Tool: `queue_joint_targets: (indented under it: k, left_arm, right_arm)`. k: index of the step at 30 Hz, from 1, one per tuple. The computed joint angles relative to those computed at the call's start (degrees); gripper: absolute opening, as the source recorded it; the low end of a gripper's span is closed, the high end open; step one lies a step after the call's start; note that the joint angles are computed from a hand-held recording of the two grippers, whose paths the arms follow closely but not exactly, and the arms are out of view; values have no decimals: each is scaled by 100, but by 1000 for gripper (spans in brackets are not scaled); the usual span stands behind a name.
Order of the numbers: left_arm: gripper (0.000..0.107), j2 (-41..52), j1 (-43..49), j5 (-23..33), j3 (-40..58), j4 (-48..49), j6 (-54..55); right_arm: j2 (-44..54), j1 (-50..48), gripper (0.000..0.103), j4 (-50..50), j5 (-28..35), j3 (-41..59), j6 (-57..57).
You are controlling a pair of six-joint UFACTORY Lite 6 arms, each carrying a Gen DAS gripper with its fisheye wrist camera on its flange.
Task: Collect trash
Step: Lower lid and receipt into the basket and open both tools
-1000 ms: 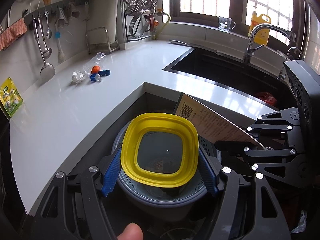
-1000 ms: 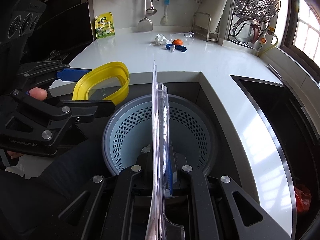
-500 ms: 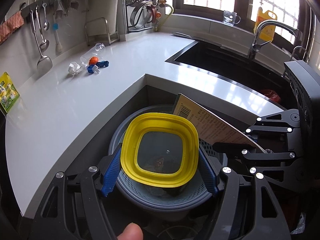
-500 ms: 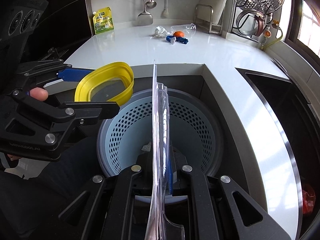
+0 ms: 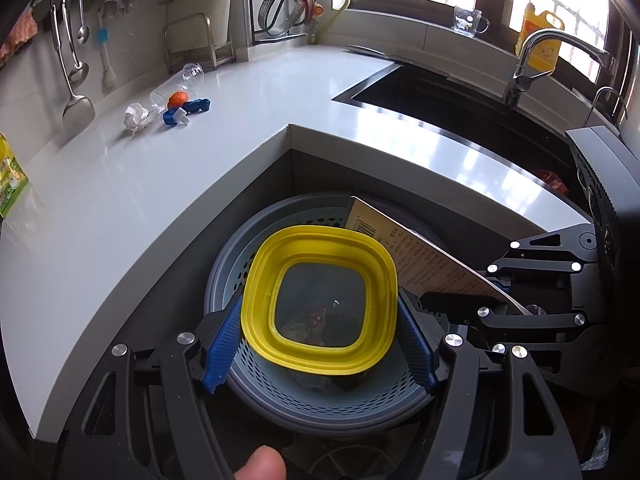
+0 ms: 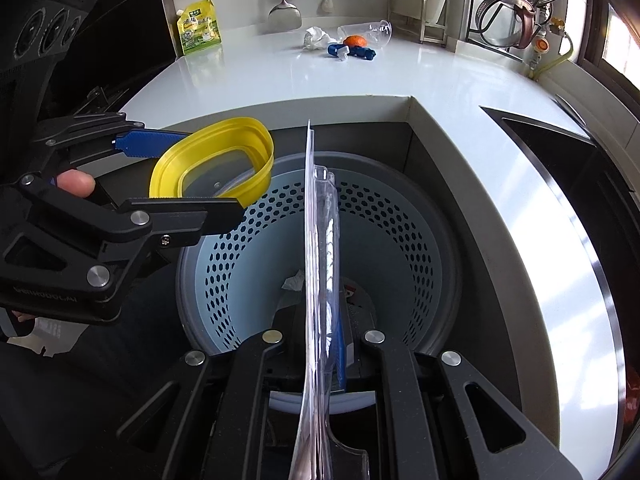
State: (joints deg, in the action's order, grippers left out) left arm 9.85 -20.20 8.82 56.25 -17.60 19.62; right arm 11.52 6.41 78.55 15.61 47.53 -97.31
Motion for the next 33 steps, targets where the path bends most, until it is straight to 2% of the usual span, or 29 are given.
queue_joint_targets:
  k: [12,27,29,31,33]
  left_arm:
    - [68,516,125,43,357,-315,352]
    - [71,1013,197,116,758,-231,286]
    - [71,1029,207,130,794,-283,340]
    - [71,1034,204,126,804,-218,273]
    - [73,1040,215,141,822,-238,279]
  right_arm:
    - [607,138,9,-361,-126,540,459]
    - [1084,144,11,-665,-98,919,705]
    - [1121,142,14,-663,-94,974,693]
    - [1081,119,31,-375,-99,931,398]
    - [1061,109,33,-297,-75,926,331]
